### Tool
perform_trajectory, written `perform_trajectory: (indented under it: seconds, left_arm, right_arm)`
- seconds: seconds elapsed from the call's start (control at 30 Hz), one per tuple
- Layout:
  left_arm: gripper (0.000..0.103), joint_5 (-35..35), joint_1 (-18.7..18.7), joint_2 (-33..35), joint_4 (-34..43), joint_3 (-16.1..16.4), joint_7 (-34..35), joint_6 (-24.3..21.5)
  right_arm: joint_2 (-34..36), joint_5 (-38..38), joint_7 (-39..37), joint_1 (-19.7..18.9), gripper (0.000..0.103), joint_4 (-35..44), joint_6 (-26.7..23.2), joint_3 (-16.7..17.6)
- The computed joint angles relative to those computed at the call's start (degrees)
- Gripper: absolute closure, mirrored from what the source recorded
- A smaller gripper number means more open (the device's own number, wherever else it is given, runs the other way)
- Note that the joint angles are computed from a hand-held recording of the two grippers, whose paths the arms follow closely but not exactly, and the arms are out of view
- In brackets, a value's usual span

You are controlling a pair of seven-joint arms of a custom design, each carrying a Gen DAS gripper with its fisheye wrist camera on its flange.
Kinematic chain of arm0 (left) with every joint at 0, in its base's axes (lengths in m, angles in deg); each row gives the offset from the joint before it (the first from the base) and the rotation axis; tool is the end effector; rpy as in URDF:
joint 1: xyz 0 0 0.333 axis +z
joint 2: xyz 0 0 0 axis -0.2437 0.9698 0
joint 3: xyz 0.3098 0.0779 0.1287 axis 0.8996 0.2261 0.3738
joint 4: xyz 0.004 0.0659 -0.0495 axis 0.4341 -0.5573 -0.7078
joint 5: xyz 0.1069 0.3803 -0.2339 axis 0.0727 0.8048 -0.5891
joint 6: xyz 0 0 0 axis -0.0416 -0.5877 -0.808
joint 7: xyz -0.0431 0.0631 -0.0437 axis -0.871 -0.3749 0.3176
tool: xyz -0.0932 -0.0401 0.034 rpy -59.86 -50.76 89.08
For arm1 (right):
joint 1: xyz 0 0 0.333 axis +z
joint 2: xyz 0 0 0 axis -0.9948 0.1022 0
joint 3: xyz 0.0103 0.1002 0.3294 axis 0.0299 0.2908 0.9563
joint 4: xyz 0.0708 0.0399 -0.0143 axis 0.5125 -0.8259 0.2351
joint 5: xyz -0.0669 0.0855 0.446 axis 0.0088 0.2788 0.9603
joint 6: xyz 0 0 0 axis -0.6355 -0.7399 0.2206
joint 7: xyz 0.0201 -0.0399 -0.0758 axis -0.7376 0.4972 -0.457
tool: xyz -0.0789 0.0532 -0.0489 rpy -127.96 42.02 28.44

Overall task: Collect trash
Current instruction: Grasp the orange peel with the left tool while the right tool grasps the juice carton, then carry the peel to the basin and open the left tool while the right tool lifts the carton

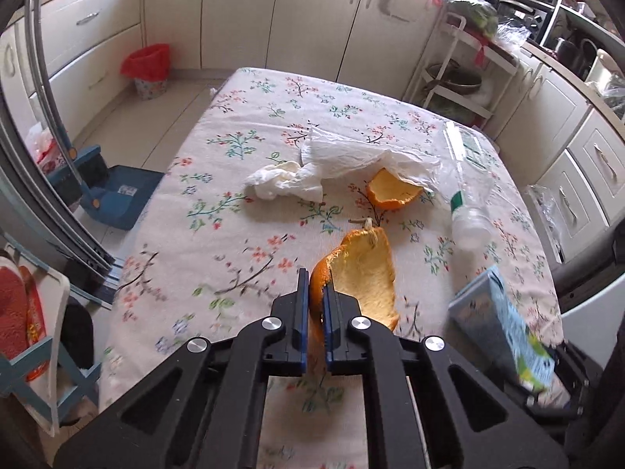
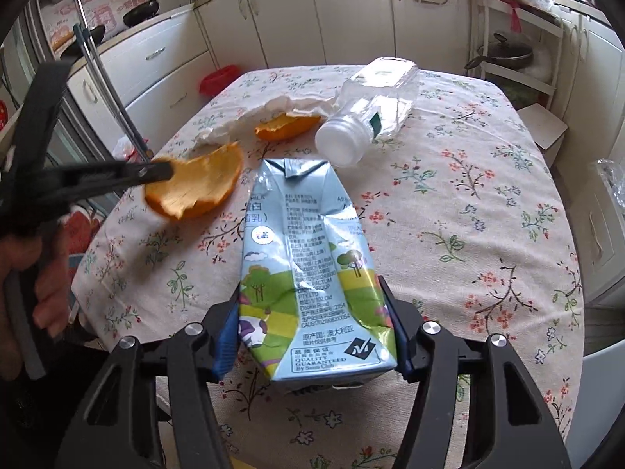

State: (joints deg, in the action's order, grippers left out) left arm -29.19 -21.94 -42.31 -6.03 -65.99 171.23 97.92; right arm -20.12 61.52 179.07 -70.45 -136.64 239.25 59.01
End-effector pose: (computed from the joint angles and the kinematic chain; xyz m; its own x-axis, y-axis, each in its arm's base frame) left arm 0.7316 -0.2911 0.4240 -0.3005 -0.9354 0.1865 -0.8182 0.1523 -0.5544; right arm 0.5513 0.2018 0.4020 -0.0455 -0.9760 -0.2130 -0.8300 0.1556 -0.5357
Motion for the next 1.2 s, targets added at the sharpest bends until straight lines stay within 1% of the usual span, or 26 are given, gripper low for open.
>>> perform_trajectory:
  seconds: [0.1,0.17,0.3,0.37,0.43,0.57,0.67,0.8,0.87,0.9,1.03,1.2]
  left_arm:
    - [0.098,-1.64,1.51,-3.34,-4.48,-1.01,1.53,2.05]
    - [0.098,-4.12,2.89,-5.74,-7.82,-2.13,3.42,3.38]
    - [0.098,-8.14,4.00,-10.59,-14.10,-3.25,7.61,6.25]
    - [0.098,-11.63,4.73,-13.49,-17.77,-4.11,10.97,7.80]
    - [0.098,-14.86,4.65,-15.65,-20.22,-4.16,13.63,8.51]
    - [0.098,-24.40,4.30,-21.36,-26.32,-4.09,21.87,9.31]
    - [0.098,-30.46,2.78,-25.62,-30.60,-2.67,26.96,8.87]
    - [0.098,-33.86,-0.25,-29.67,-34.81,0.12,30.40,7.68]
    - [0.098,-34.67,-1.95,-31.74,-37.12,1.56,31.77,6.74]
    - [0.098,-35.01,-2.85,-32.84,-38.36,2.31,32.54,6.11]
    - [0.098,-33.81,-6.12,-35.77,-42.18,4.80,33.31,3.75]
    - [0.098,-29.21,-9.70,-37.69,-45.35,6.98,32.22,-0.60]
  right_arm:
    - [-0.34,0.68,-0.05,0.06,0.043,-0.48,0.00,0.02]
    - [-0.21,1.27,-0.57,0.20,0.043,-0.51,-0.48,0.09]
    - [-0.43,0.09,0.77,0.08,0.043,-0.89,-0.20,0.25]
    - [-0.94,-0.28,1.41,-0.03,0.043,-1.33,0.05,0.41]
    - [-1.41,-0.94,2.13,-0.22,0.043,-1.80,0.09,0.74]
    - [-1.72,-3.48,4.13,-0.87,0.043,-2.37,0.01,1.44]
    - [-2.05,-4.54,5.47,-1.19,0.043,-2.75,0.17,1.63]
    - [-1.96,-6.38,7.26,-1.66,0.043,-2.62,0.14,1.97]
    - [-1.67,-5.89,6.97,-1.34,0.043,-2.54,0.15,1.87]
    - [-1.65,-7.49,8.34,-1.61,0.043,-2.52,0.15,2.14]
    - [-1.73,-9.72,10.34,-1.67,0.043,-2.72,0.62,2.15]
    - [-1.94,-10.23,11.27,-1.77,0.044,-3.07,1.11,2.17]
